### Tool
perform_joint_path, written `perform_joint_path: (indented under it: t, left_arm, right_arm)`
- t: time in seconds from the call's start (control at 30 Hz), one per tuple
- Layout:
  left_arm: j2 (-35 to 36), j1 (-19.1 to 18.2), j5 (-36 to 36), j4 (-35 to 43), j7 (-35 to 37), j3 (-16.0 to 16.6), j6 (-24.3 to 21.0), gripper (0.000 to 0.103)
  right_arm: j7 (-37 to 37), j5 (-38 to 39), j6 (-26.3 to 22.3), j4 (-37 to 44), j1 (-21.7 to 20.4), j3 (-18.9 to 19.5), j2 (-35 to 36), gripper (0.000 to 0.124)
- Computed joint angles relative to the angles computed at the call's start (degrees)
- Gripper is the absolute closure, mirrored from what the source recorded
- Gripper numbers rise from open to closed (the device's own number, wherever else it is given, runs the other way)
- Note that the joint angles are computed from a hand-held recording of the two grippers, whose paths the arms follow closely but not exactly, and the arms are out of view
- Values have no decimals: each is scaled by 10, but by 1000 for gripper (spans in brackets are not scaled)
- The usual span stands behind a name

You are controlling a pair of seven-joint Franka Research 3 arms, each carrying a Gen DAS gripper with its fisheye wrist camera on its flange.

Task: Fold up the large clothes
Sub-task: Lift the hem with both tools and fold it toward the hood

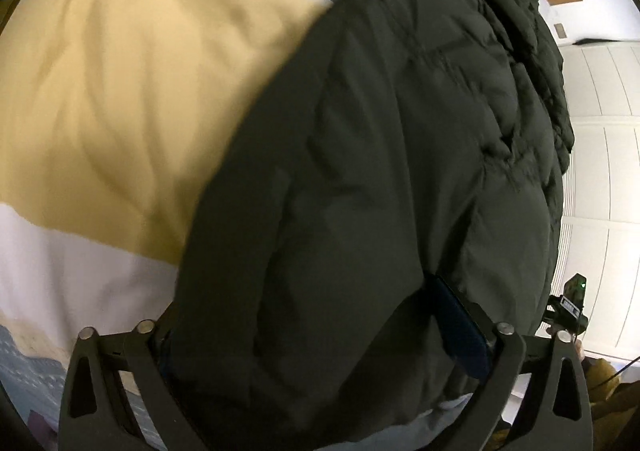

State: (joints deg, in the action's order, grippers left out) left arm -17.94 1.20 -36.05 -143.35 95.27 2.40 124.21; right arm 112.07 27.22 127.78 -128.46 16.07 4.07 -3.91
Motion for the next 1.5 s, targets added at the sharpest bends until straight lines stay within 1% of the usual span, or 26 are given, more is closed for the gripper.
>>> perform_joint_path:
  t: [0.03, 0.1, 0.13, 0.17, 0.2, 0.23, 0.3, 0.37, 0.4, 0.43, 0.47, 0.53, 0.6, 0.63, 0.7, 0.8, 0.83, 1.03, 1.23, 1.37, 1.5]
  left_arm:
    - [-11, -2, -1, -12, -7, -5, 6, 9]
    - [-27, -5, -5, -22, -21, -6, 8, 20]
    - [-21, -9, -11, -17, -26, -6, 12, 23]
    - [-26, -11, -15, -20, -28, -4, 11, 32]
    - [-27, -11, -22, -19, -27, -2, 4, 43]
    - [-8, -14, -23, 0, -16, 13, 2, 48]
    - [-5, -10, -28, 7, -18, 7, -2, 61]
    - [0, -13, -35, 15, -24, 0, 1, 69]
    - [0, -13, -35, 17, -27, -3, 1, 74]
    - [-1, -12, -35, 18, -29, -2, 0, 76]
    - [-2, -13, -36, 20, -36, -5, 2, 80]
    - [-3, -15, -34, 24, -46, -9, 2, 85]
    - [-4, -18, -27, 31, -51, -12, 2, 90]
    - [-6, -19, -23, 35, -54, -13, 1, 90]
    - [-6, -22, -21, 42, -59, -13, 3, 92]
    - [-11, -26, -28, 54, -65, -12, 12, 93]
    - [-9, -28, -30, 60, -67, -12, 15, 93]
    - [5, -37, -57, 106, -65, -9, 46, 94]
    - [25, -32, -79, 152, -48, -4, 73, 93]
    - [45, -26, -86, 193, -42, -5, 86, 93]
    - [70, -20, -97, 236, -37, -11, 102, 93]
  right_arm:
    - [-6, 7, 0, -3, 0, 0, -2, 39]
    - [-20, 23, 1, -12, 1, -1, -7, 39]
    - [-25, 30, -1, -16, 1, -2, -10, 39]
    - [-28, 36, -1, -19, 2, -2, -12, 39]
    - [-31, 43, 1, -23, 3, -2, -13, 39]
    - [-33, 50, 4, -27, 4, -1, -14, 40]
    - [-38, 60, 15, -43, 9, 3, -21, 41]
    - [-55, 82, 11, -45, 12, 1, -24, 48]
    - [-65, 94, 12, -46, 14, 0, -21, 57]
    - [-73, 105, 11, -47, 15, 0, -21, 67]
    - [-80, 113, 11, -47, 17, 1, -22, 72]
    - [-94, 130, 9, -48, 20, 1, -26, 87]
    - [-104, 138, 9, -41, 23, 2, -24, 96]
    - [-108, 137, 9, -37, 24, 4, -24, 100]
    - [-117, 135, 8, -30, 24, 3, -29, 105]
    - [-125, 139, 24, -14, 24, 3, -28, 108]
    - [-130, 138, 29, -1, 23, 1, -16, 109]
    - [-130, 121, 59, 34, 19, 1, -17, 109]
    - [-129, 100, 106, 60, 13, -1, -14, 109]
    - [-143, 82, 98, 95, -5, -15, -12, 109]
    - [-144, 72, 116, 140, -13, -15, 11, 110]
